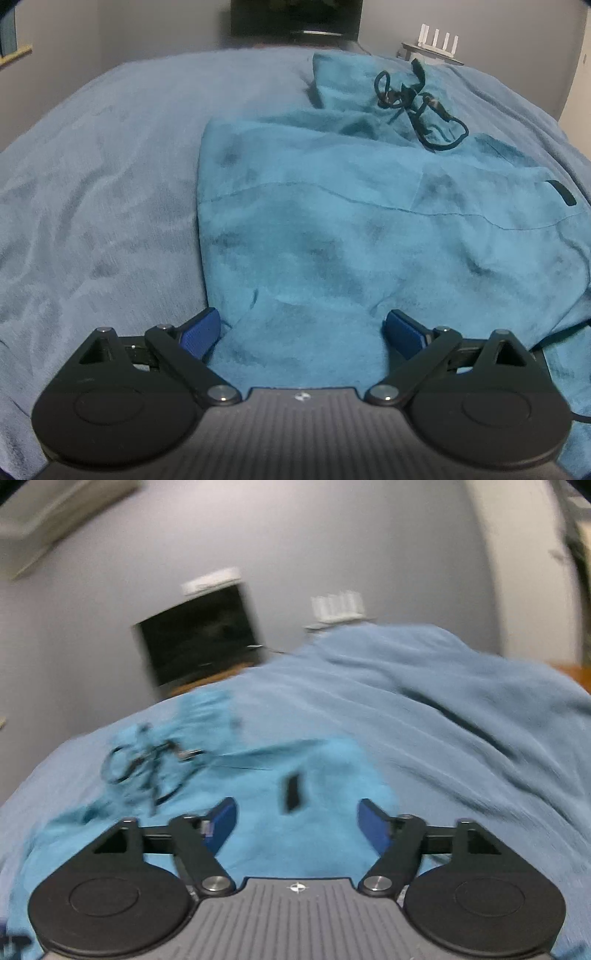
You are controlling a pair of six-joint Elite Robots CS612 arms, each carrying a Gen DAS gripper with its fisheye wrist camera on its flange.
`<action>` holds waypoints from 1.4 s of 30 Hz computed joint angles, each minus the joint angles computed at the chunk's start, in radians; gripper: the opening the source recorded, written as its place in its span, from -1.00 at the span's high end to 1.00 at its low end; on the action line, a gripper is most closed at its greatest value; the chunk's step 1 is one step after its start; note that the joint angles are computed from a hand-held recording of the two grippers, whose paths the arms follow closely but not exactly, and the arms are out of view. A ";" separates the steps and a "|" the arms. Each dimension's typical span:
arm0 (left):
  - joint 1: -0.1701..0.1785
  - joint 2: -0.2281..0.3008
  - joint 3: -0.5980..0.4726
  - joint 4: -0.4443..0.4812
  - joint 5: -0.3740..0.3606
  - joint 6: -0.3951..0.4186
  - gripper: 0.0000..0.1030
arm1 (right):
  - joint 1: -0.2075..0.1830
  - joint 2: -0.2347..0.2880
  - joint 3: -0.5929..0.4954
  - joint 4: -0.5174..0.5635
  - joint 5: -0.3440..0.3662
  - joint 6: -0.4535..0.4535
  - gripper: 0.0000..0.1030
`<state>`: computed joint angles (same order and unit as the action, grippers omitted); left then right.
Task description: Fold large clothes
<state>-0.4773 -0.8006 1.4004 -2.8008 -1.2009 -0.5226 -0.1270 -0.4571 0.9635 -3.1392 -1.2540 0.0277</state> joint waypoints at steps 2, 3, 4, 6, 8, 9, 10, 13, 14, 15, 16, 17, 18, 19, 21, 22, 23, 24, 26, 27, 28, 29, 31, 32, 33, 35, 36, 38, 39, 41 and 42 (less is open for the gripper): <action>-0.008 0.000 0.001 -0.019 0.018 0.026 -0.87 | 0.009 0.006 -0.011 0.028 0.040 -0.087 -0.56; -0.011 -0.002 0.004 -0.034 0.017 0.035 -0.87 | 0.012 0.007 -0.011 0.038 0.054 -0.118 -0.57; -0.012 -0.002 0.006 -0.051 0.010 0.043 -0.87 | 0.016 0.008 -0.016 0.062 0.064 -0.150 -0.61; -0.014 0.001 0.004 -0.074 -0.013 0.062 -0.87 | 0.023 0.014 -0.030 0.124 0.073 -0.209 -0.63; -0.020 0.006 -0.003 -0.083 -0.017 0.094 -0.87 | 0.028 0.017 -0.046 0.201 0.076 -0.256 -0.62; -0.023 0.009 -0.007 -0.083 -0.013 0.108 -0.87 | 0.029 0.016 -0.048 0.239 0.073 -0.269 -0.63; -0.027 0.015 -0.014 -0.084 -0.007 0.121 -0.87 | 0.028 0.013 -0.050 0.287 0.069 -0.276 -0.62; -0.039 0.029 -0.027 -0.124 0.034 0.126 -0.87 | 0.034 0.019 -0.080 0.418 0.001 -0.268 -0.61; -0.045 0.034 -0.029 -0.156 0.062 0.132 -0.87 | 0.035 0.021 -0.078 0.426 -0.008 -0.262 -0.61; -0.053 0.041 -0.033 -0.196 0.101 0.137 -0.87 | 0.034 0.021 -0.071 0.415 -0.002 -0.256 -0.62; -0.059 0.044 -0.036 -0.224 0.127 0.144 -0.87 | 0.034 0.019 -0.064 0.405 0.000 -0.257 -0.65; -0.068 0.049 -0.040 -0.266 0.159 0.172 -0.87 | 0.035 0.015 -0.052 0.397 0.000 -0.262 -0.75; -0.077 0.054 -0.044 -0.311 0.196 0.218 -0.87 | 0.037 0.014 -0.049 0.393 -0.002 -0.267 -0.83; -0.090 0.061 -0.051 -0.361 0.242 0.273 -0.87 | 0.038 0.012 -0.043 0.390 -0.005 -0.271 -0.99; -0.103 0.065 -0.056 -0.436 0.270 0.331 -0.88 | 0.042 0.016 -0.047 0.386 -0.015 -0.279 -0.99; -0.107 0.065 -0.058 -0.472 0.268 0.356 -0.89 | 0.043 0.017 -0.045 0.382 -0.019 -0.280 -0.99; -0.110 0.063 -0.061 -0.494 0.263 0.369 -0.92 | 0.042 0.013 -0.038 0.377 -0.020 -0.282 -0.99; -0.112 0.058 -0.066 -0.492 0.259 0.355 -0.93 | 0.042 0.010 -0.031 0.371 -0.021 -0.282 -0.99; -0.112 0.043 -0.082 -0.447 0.241 0.293 -0.93 | 0.041 0.010 -0.030 0.368 -0.022 -0.282 -0.99; -0.111 0.035 -0.094 -0.410 0.237 0.241 -0.93 | 0.041 0.009 -0.027 0.363 -0.024 -0.283 -0.99; -0.111 0.030 -0.106 -0.404 0.234 0.210 -0.93 | 0.041 0.009 -0.025 0.360 -0.026 -0.285 -0.99; -0.109 0.027 -0.116 -0.410 0.221 0.189 -0.99 | 0.042 0.009 -0.026 0.361 -0.029 -0.287 -0.99; -0.102 0.015 -0.124 -0.409 0.158 0.144 -1.00 | 0.044 0.011 -0.031 0.367 -0.036 -0.292 -0.99; -0.091 0.013 -0.134 -0.391 0.093 0.099 -1.00 | 0.043 0.011 -0.030 0.367 -0.037 -0.293 -0.99; -0.080 0.015 -0.143 -0.375 0.034 0.055 -1.00 | 0.043 0.011 -0.031 0.368 -0.036 -0.292 -0.99; -0.070 0.038 -0.163 -0.351 -0.008 -0.004 -1.00 | 0.041 0.008 -0.026 0.354 -0.028 -0.280 -0.99; -0.072 0.051 -0.168 -0.338 0.017 -0.016 -1.00 | 0.038 0.004 -0.019 0.337 -0.010 -0.259 -0.99; -0.082 0.082 -0.181 -0.278 0.120 0.007 -1.00 | 0.027 0.003 -0.011 0.280 0.055 -0.191 -0.99; -0.084 0.095 -0.191 -0.226 0.152 0.026 -1.00 | 0.022 0.006 -0.012 0.257 0.082 -0.165 -0.99; -0.081 0.114 -0.206 -0.154 0.160 0.056 -1.00 | 0.019 0.016 -0.031 0.244 0.099 -0.139 -0.99; -0.079 0.122 -0.212 -0.140 0.159 0.071 -1.00 | 0.021 0.023 -0.047 0.258 0.084 -0.136 -0.99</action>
<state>-0.5565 -0.6783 1.1888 -2.9411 -1.0421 -0.4512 -0.1060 -0.4345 0.9161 -2.8816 -1.1701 -0.1081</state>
